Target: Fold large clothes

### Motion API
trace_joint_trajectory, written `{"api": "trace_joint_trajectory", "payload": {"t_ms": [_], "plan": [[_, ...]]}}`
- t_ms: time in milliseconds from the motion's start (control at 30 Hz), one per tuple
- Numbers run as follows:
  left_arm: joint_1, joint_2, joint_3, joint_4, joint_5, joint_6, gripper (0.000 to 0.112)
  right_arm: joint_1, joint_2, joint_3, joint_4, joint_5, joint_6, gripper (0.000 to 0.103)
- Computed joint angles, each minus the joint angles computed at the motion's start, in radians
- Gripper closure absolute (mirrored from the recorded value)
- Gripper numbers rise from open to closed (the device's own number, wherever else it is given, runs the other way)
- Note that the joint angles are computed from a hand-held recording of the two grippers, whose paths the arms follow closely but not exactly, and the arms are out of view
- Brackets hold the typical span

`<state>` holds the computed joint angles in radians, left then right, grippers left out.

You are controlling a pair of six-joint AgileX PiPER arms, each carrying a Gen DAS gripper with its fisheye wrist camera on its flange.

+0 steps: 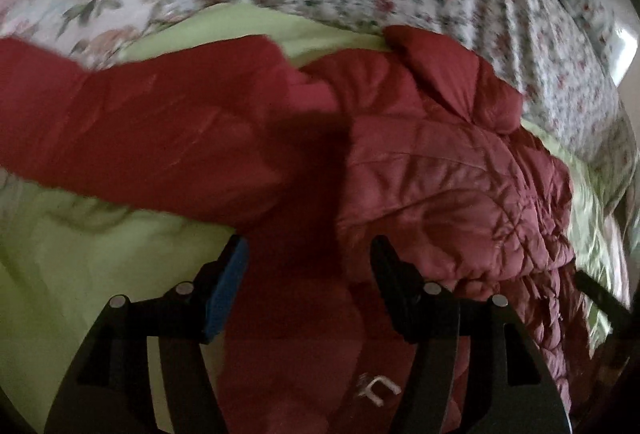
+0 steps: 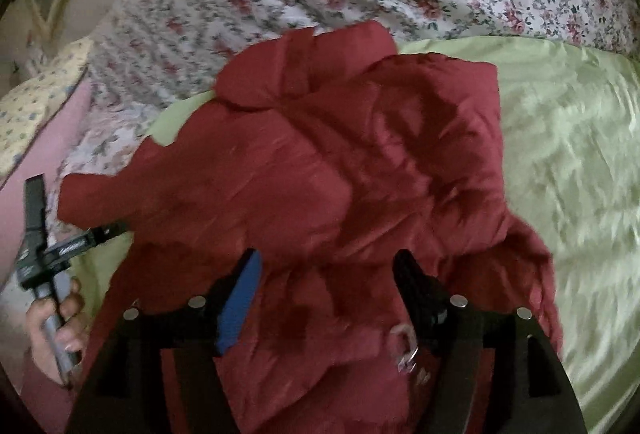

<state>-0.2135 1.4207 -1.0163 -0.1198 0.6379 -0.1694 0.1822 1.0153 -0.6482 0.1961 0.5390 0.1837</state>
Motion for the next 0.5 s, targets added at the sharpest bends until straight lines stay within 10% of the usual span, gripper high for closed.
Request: {"api": "trace_joint_trajectory", "payload": {"t_ms": [500], "plan": [[0.439,-0.028,0.107,-0.314,0.000,0.298,0.044,0.288,-0.116,0.072,-0.236,0.046,0.375,0.029]]}}
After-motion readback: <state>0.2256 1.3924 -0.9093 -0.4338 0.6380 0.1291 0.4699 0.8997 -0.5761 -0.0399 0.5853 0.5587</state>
